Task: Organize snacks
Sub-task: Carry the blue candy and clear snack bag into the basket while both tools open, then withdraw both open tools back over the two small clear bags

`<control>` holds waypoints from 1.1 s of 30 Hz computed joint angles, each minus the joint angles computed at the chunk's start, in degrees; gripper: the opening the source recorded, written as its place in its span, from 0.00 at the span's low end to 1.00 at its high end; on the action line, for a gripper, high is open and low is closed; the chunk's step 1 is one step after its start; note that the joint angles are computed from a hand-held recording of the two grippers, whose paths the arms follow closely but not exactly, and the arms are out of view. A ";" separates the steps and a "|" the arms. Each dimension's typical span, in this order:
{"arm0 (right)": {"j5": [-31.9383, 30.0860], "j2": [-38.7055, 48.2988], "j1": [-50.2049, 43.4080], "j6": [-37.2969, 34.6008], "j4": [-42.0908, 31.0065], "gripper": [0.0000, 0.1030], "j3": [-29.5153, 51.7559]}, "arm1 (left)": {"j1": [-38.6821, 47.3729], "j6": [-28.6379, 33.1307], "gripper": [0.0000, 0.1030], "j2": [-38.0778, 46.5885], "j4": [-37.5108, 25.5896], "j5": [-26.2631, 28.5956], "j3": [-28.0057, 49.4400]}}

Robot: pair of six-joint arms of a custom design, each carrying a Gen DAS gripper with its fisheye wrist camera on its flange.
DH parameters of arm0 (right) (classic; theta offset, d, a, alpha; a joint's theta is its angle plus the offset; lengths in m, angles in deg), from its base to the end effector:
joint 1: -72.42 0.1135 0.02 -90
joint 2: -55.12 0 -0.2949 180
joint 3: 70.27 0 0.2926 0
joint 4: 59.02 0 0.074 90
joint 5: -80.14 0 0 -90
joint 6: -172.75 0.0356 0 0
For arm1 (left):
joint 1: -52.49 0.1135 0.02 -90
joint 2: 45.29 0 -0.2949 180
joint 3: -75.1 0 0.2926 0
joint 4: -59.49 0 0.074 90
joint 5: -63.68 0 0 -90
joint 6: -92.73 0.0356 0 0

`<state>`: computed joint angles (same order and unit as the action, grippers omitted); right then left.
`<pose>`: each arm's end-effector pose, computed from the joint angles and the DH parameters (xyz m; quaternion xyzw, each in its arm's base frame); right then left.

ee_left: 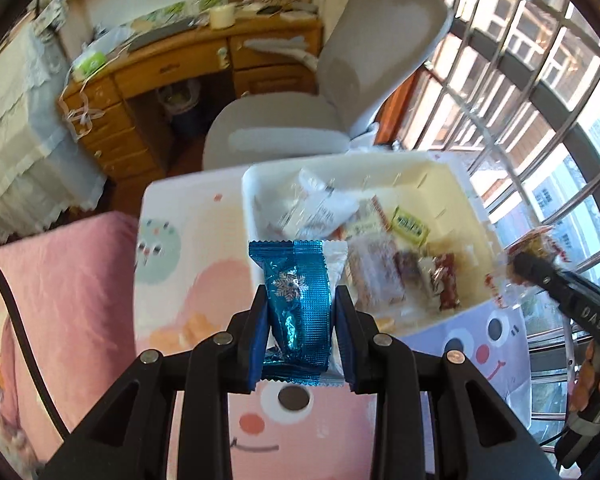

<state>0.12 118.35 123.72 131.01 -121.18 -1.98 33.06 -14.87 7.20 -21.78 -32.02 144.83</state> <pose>0.1535 0.1818 0.3110 -0.0007 0.9557 0.1615 0.2459 0.1594 -0.0525 0.3358 0.0044 0.9733 -0.0253 0.2282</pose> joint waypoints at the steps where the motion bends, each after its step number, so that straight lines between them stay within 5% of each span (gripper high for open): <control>1: -0.03 0.39 -0.02 -0.11 0.47 0.34 0.13 | 0.47 1.16 0.28 0.10 1.52 0.95 -0.06; 7: 0.53 2.43 0.14 -0.57 2.98 0.36 0.55 | -0.59 3.71 0.31 1.21 7.15 3.72 -0.48; 10: 0.95 2.51 0.11 0.10 3.03 0.45 0.41 | -1.63 2.85 0.52 1.85 7.39 3.52 -0.43; 21: 3.04 -1.70 3.93 6.24 -1.48 0.46 -1.76 | -6.42 1.59 0.62 -1.28 2.53 1.60 -0.81; 33: 11.50 -10.98 18.87 21.12 -11.40 0.56 -5.88 | -21.76 -10.09 0.69 -7.25 -4.22 -0.80 -2.82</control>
<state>11.62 107.37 142.59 152.13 -132.57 -7.86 11.29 -24.96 -0.05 -26.01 -32.81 142.01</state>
